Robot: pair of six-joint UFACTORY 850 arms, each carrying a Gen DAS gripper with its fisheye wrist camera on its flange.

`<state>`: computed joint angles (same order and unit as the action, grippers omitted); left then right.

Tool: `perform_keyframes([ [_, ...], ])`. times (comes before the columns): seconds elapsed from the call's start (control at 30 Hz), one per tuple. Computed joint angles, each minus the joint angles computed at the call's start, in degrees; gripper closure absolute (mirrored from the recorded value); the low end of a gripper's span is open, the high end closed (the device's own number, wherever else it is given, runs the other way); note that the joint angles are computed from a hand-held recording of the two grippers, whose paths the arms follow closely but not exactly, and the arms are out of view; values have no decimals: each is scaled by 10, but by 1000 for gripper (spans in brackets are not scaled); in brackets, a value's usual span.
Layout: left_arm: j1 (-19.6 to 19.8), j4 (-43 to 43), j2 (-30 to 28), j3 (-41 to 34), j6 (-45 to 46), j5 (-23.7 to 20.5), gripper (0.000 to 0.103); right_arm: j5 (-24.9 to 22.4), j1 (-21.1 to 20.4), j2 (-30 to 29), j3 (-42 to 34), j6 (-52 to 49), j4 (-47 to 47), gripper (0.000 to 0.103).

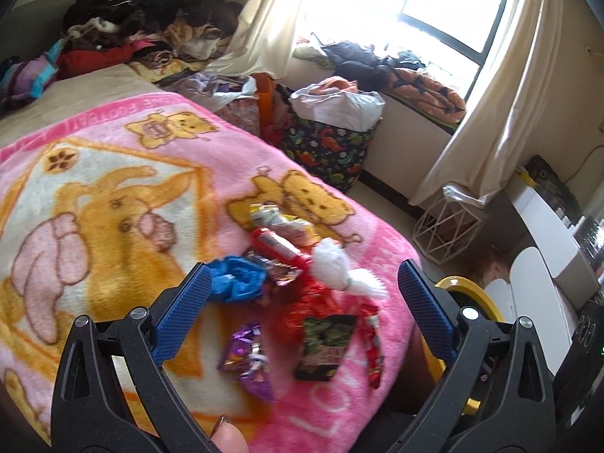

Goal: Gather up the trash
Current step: 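Grasp the purple candy wrapper with left tool while right tool grasps red snack wrapper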

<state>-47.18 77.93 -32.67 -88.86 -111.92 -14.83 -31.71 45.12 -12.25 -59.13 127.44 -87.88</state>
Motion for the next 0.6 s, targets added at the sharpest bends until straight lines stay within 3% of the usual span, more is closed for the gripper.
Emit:
perform_keyframes([
  [0.37, 14, -33, 11, 44, 23, 7, 12, 46, -20, -79, -64, -102, 104, 33],
  [0.47, 15, -76, 4, 46, 63, 13, 12, 54, -27, -95, -77, -131, 132, 38],
  [0.6, 16, -163, -9, 42, 151, 27, 21, 67, -37, -119, -98, -181, 176, 43],
])
